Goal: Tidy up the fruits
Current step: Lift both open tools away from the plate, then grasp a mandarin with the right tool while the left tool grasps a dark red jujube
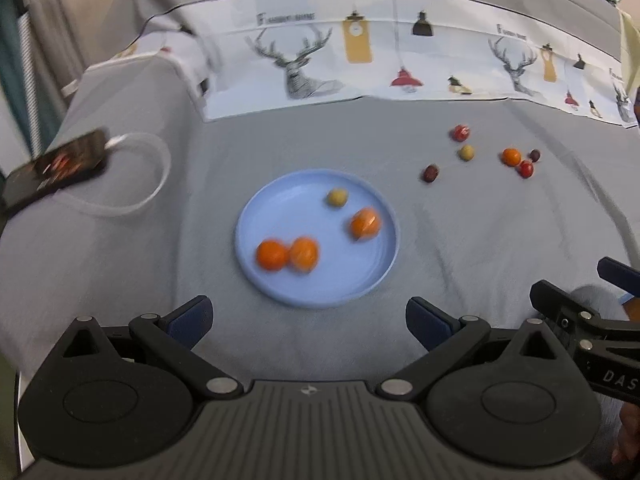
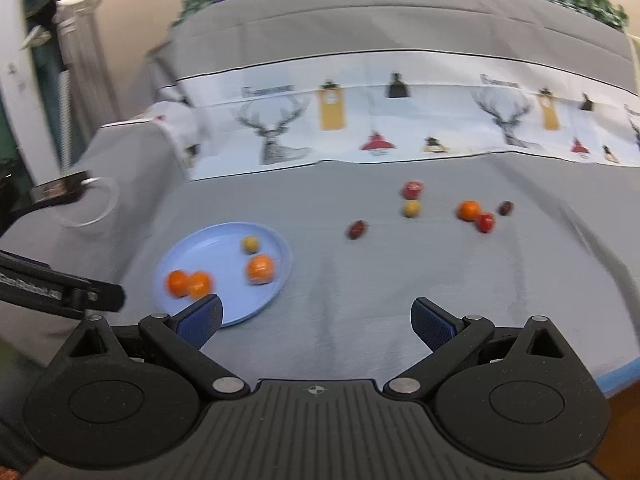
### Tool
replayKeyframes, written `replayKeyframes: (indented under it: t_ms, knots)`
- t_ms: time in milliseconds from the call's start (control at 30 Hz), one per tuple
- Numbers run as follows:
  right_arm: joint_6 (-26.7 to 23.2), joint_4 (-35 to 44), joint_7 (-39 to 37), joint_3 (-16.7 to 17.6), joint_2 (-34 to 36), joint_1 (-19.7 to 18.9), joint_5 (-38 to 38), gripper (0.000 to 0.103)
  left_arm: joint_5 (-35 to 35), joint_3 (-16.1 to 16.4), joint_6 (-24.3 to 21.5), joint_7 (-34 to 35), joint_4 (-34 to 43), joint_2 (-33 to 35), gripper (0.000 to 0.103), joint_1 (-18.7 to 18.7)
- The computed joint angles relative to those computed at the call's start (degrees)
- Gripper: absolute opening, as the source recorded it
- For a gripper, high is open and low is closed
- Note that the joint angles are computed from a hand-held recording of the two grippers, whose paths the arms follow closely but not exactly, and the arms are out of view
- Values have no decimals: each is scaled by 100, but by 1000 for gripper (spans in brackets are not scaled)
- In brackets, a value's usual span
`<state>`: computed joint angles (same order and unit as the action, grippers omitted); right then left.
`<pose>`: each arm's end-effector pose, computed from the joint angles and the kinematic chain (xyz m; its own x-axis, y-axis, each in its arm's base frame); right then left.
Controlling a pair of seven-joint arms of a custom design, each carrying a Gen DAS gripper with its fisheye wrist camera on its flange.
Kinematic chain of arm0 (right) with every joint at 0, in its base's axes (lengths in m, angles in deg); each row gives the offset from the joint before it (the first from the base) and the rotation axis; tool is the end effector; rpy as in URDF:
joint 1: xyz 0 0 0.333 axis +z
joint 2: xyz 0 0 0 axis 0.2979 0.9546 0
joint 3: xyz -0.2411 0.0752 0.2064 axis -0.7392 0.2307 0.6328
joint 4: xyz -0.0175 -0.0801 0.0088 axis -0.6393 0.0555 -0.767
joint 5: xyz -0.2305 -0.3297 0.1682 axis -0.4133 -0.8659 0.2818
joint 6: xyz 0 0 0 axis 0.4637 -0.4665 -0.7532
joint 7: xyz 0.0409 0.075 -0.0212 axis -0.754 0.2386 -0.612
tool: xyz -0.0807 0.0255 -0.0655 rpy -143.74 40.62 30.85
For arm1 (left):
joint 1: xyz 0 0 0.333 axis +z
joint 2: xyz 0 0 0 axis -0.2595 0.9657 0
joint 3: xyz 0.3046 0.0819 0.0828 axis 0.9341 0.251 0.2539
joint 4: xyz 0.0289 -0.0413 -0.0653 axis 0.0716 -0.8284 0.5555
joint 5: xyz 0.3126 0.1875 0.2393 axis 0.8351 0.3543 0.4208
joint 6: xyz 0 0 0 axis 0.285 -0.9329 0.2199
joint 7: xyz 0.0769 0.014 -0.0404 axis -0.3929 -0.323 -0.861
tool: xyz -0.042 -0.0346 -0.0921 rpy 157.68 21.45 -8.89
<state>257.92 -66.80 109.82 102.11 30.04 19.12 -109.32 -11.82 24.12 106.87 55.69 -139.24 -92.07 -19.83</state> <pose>0.4567 0.2373 0.5043 0.0473 -0.9859 -0.1606 -0.6068 0.0993 -0.7886 0.5261 -0.1577 0.5572 -0.1050 -0.9899 -0.0950 -0.8106 0.1405 -0.5685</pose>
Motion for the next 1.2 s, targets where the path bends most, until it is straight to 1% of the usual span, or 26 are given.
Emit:
replayKeyframes:
  t_ms: [67, 167, 300, 400, 500, 533, 600, 667, 733, 833, 900, 967, 1000, 1033, 1067, 1100, 1133, 1167, 1200]
  knots:
    - [-16, 65, 157, 91, 84, -287, -218, 100, 91, -72, 109, -49, 306, 348, 103, -8]
    - [-114, 295, 601, 258, 306, -790, -874, 100, 355, -153, 223, -197, 865, 992, 103, -61]
    - [-259, 816, 1246, 193, 897, -1181, -1785, 100, 737, -122, 319, -292, 1780, 2016, 103, -285]
    - [-495, 1407, 1653, 70, 1527, -1312, -2533, 100, 950, -15, 310, -272, 2558, 2818, 103, -527]
    - [-590, 2065, 1634, -216, 2266, -1243, -2805, 100, 1003, 127, 319, -152, 3330, 3598, 103, -760]
    - [-609, 2284, 1518, -309, 2507, -1201, -2772, 100, 1013, 182, 224, -112, 3622, 3864, 103, -846]
    - [-631, 2786, 1117, -466, 3049, -1124, -2579, 100, 920, 243, -148, 64, 4352, 4464, 103, -985]
    - [-634, 3299, 711, -597, 3585, -1062, -2387, 101, 799, 285, -313, 272, 4916, 4956, 103, -1070]
    - [-749, 3844, -43, -560, 4153, -1111, -1853, 101, 630, 288, -566, 590, 5611, 5516, 103, -1126]
    - [-1039, 4620, -993, -421, 4930, -1177, -1092, 100, 415, 381, -1096, 774, 6651, 6271, 103, -1258]
    - [-1283, 5051, -1328, -443, 5322, -1092, -776, 99, 245, 379, -1350, 921, 7145, 6617, 103, -1284]
    - [-1461, 5358, -1819, -364, 5616, -1095, -412, 97, 153, 396, -1614, 1131, 7576, 6912, 103, -1329]
    - [-1556, 5498, -1945, -407, 5736, -1027, -315, 98, 133, 425, -1756, 1218, 7826, 7077, 103, -1363]
    - [-1438, 5496, -1905, -530, 5757, -942, -304, 98, 97, 441, -1773, 1256, 7922, 7151, 103, -1373]
    - [-1368, 5490, -1924, -601, 5763, -891, -240, 98, 61, 459, -1758, 1242, 7927, 7152, 100, -1378]
    - [-1347, 5479, -1998, -638, 5756, -860, -150, 96, 45, 480, -1784, 1254, 7926, 7127, 93, -1393]
    - [-1342, 5456, -2101, -646, 5733, -848, -34, 91, 4, 436, -1644, 1335, 7723, 6988, 61, -1358]
    - [-1296, 5404, -2280, -602, 5695, -882, 105, 74, -78, 353, -1566, 1484, 7610, 6901, 24, -1302]
    - [-1214, 5341, -2442, -625, 5635, -858, 138, 36, -144, 313, -1722, 1624, 7697, 6910, 22, -1289]
